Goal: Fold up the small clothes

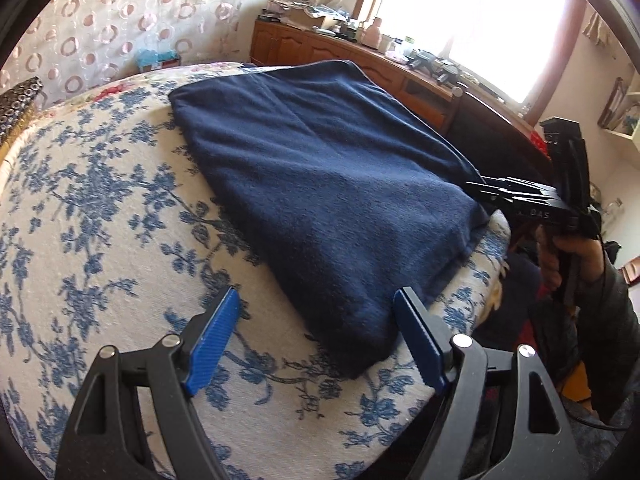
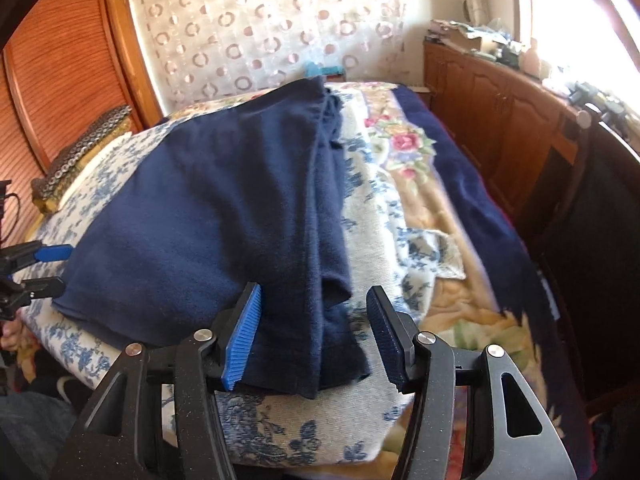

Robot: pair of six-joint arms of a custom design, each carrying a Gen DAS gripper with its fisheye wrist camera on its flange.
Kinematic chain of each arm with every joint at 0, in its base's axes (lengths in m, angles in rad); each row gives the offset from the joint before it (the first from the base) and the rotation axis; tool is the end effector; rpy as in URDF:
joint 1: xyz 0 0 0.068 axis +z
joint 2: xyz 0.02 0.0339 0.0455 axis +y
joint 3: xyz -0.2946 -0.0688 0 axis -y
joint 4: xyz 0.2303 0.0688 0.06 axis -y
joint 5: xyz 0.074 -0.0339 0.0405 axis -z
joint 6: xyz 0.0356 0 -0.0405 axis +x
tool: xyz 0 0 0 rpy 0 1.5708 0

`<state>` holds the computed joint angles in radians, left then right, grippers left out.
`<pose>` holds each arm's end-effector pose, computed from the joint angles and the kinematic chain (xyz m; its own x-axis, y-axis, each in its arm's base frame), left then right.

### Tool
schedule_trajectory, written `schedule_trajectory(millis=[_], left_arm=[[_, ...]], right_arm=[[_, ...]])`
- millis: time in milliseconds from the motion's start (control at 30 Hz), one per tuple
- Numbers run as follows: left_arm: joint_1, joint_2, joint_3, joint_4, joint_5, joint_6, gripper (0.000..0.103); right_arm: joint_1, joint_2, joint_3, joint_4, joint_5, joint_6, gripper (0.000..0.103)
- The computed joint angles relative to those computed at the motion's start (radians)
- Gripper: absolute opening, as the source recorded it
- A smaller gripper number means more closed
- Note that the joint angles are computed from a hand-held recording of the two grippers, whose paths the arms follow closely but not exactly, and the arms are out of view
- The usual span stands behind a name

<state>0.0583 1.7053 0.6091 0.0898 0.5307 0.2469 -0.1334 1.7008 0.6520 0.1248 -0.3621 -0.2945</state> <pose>0.2747 -0.0020 0.1395 -0.7641 0.1665 -0.6232 0.4195 0.8622 -0.2839 0.2888 -0.0260 0.1503 -0.7316 -0.1757 -0.6587 -0.3130 0.9449 0.0956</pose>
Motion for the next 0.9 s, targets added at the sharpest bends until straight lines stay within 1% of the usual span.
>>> schedule_trajectory(millis=[100,167,200,233,267,300,333,400,433,567,667,833,900], left_arm=[[0.001,-0.001,0.003,-0.006,0.013,-0.001,0.068],[0.002,0.004,0.012,-0.014,0.025,-0.003,0.064],[0.002,0.007,0.016,-0.017,0.034,-0.003,0.06],[0.0,0.009,0.018,-0.018,0.037,-0.002,0.053],[-0.003,0.012,0.022,-0.024,0.046,0.003,0.047],[-0.006,0.019,0.029,-0.033,0.056,0.006,0.034],[-0.012,0.022,0.033,-0.033,0.054,0.006,0.025],[-0.019,0.003,0.028,-0.018,0.038,0.009,0.013],[-0.015,-0.017,0.028,-0.017,0.044,0.005,0.011],[0.013,-0.15,0.038,-0.038,0.071,-0.01,0.01],[0.06,-0.249,0.09,-0.091,0.103,-0.021,0.01],[0.175,-0.351,0.263,-0.24,0.196,-0.01,0.009],[0.225,-0.367,0.334,-0.294,0.239,-0.007,0.009]], right_arm=[[0.014,-0.001,-0.003,-0.005,-0.004,-0.008,0.051],[0.017,0.001,-0.001,-0.011,-0.016,-0.008,0.048],[0.016,0.003,0.004,-0.019,-0.029,-0.008,0.04],[0.015,0.008,0.01,-0.03,-0.046,-0.009,0.031],[0.011,0.011,0.016,-0.039,-0.058,-0.01,0.028],[0.012,0.013,0.02,-0.043,-0.066,-0.01,0.019],[0.008,0.015,0.024,-0.051,-0.092,-0.013,0.011],[0.014,-0.001,0.003,-0.016,-0.091,-0.003,0.009],[0.018,-0.014,-0.006,0.0,-0.09,0.0,0.009],[0.034,-0.111,-0.041,0.057,-0.096,0.037,0.007],[0.067,-0.198,-0.013,0.026,-0.092,0.055,0.007],[0.112,-0.316,0.081,-0.052,-0.113,0.065,0.007],[0.131,-0.356,0.131,-0.088,-0.121,0.076,0.007]])
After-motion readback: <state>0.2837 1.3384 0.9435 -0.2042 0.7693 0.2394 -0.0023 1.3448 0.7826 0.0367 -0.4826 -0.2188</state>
